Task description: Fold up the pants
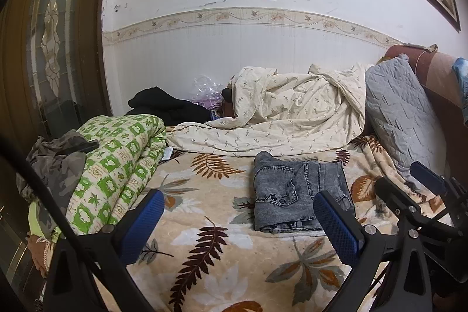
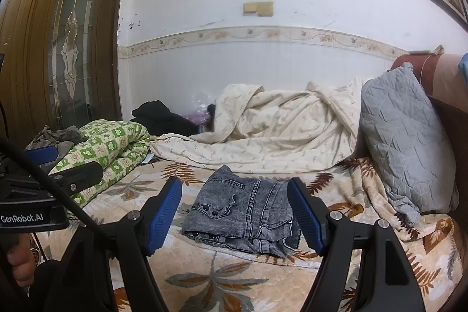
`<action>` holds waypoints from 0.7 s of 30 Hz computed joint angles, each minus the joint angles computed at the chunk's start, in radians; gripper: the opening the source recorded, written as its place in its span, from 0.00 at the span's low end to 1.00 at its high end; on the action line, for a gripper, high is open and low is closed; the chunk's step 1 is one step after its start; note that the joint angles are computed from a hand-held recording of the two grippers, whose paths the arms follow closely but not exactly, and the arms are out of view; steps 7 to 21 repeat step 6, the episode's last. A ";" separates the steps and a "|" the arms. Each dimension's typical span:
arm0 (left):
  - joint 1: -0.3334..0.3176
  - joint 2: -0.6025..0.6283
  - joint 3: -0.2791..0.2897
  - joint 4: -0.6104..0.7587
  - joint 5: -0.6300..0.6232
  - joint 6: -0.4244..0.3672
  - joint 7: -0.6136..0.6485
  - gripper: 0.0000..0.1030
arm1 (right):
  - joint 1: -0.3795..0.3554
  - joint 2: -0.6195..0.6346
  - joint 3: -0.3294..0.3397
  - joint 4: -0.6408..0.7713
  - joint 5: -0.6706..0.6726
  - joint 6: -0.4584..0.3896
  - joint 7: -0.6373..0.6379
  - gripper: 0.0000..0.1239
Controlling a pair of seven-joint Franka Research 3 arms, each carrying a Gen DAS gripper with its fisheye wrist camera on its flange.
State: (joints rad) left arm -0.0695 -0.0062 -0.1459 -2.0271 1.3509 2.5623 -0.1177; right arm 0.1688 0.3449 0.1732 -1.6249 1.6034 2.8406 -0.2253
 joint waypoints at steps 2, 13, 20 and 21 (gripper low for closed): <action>0.002 0.007 0.003 0.004 -0.006 0.015 0.000 1.00 | 0.001 0.002 0.000 0.001 -0.002 0.001 0.000 0.61; 0.011 0.043 0.016 0.027 -0.031 0.068 0.034 1.00 | 0.002 0.026 0.001 0.026 -0.042 0.000 0.036 0.61; 0.011 0.043 0.016 0.027 -0.031 0.068 0.034 1.00 | 0.002 0.026 0.001 0.026 -0.042 0.000 0.036 0.61; 0.011 0.043 0.016 0.027 -0.031 0.068 0.034 1.00 | 0.002 0.026 0.001 0.026 -0.042 0.000 0.036 0.61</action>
